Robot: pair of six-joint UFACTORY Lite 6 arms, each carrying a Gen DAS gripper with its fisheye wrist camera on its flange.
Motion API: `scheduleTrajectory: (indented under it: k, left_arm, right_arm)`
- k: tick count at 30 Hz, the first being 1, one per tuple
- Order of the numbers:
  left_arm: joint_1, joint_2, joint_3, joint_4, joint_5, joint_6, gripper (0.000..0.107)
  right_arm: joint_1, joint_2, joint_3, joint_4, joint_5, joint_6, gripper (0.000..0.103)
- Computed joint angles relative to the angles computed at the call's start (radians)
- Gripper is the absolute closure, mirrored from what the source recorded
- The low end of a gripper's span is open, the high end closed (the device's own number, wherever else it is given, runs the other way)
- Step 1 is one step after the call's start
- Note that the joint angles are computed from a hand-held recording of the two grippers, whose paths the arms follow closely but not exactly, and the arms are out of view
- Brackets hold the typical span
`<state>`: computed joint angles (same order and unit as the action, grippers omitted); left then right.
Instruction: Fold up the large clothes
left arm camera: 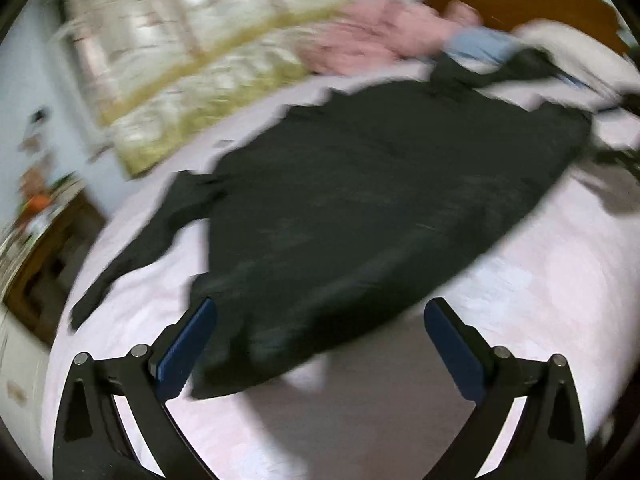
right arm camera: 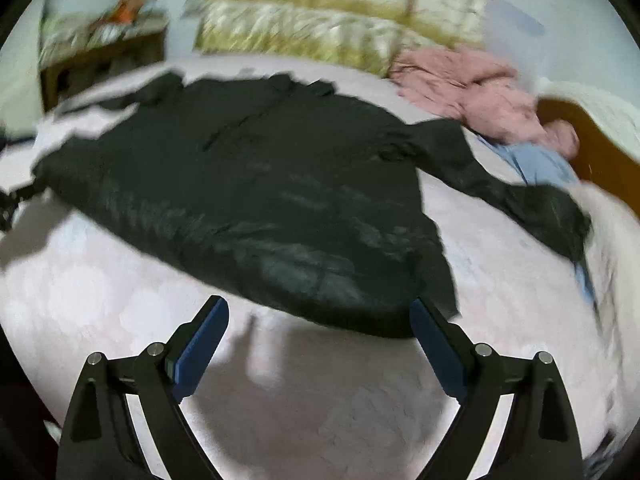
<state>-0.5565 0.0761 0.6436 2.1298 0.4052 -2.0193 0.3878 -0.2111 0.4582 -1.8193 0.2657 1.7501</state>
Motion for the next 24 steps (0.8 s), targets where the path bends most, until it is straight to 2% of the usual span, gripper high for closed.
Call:
scheduleTrajectory:
  k: [2,4,6,7,12,16,18,20,22,24]
  left_arm:
    - [-0.008,0.052,0.047,-0.086,-0.014,0.093,0.004]
    - [0.000,0.141,0.131,-0.258,0.000,0.245,0.004]
    - [0.015,0.206,0.174,-0.279,0.034,0.252,0.004]
    - [0.023,0.228,0.187,-0.274,0.032,0.246,0.004]
    - [0.080,0.278,0.199,-0.204,0.030,0.153,0.004]
    - [0.120,0.295,0.186,-0.105,0.120,-0.011,0.004]
    - [0.160,0.288,0.179,-0.041,0.076,-0.079,0.004]
    - [0.162,0.269,0.152,-0.034,0.094,-0.097,0.004]
    - [0.145,0.239,0.112,-0.073,0.139,-0.082,0.004]
    - [0.146,0.179,0.054,-0.076,0.126,-0.096,0.004]
  right_arm:
    - [0.069,0.056,0.037,0.054,0.052,-0.085,0.010]
    - [0.115,0.124,0.084,0.111,0.085,-0.159,0.010]
    - [0.113,0.231,0.156,0.226,0.104,-0.238,0.010]
    - [0.105,0.267,0.175,0.224,0.118,-0.217,0.010]
    - [0.083,0.350,0.186,0.036,0.176,-0.020,0.010]
    - [0.036,0.369,0.177,-0.127,0.190,0.170,0.010]
    - [0.001,0.359,0.156,-0.226,0.195,0.283,0.009]
    - [-0.030,0.335,0.133,-0.303,0.183,0.371,0.009]
    - [-0.035,0.304,0.099,-0.305,0.209,0.392,0.009]
    - [-0.033,0.262,0.061,-0.269,0.216,0.376,0.009]
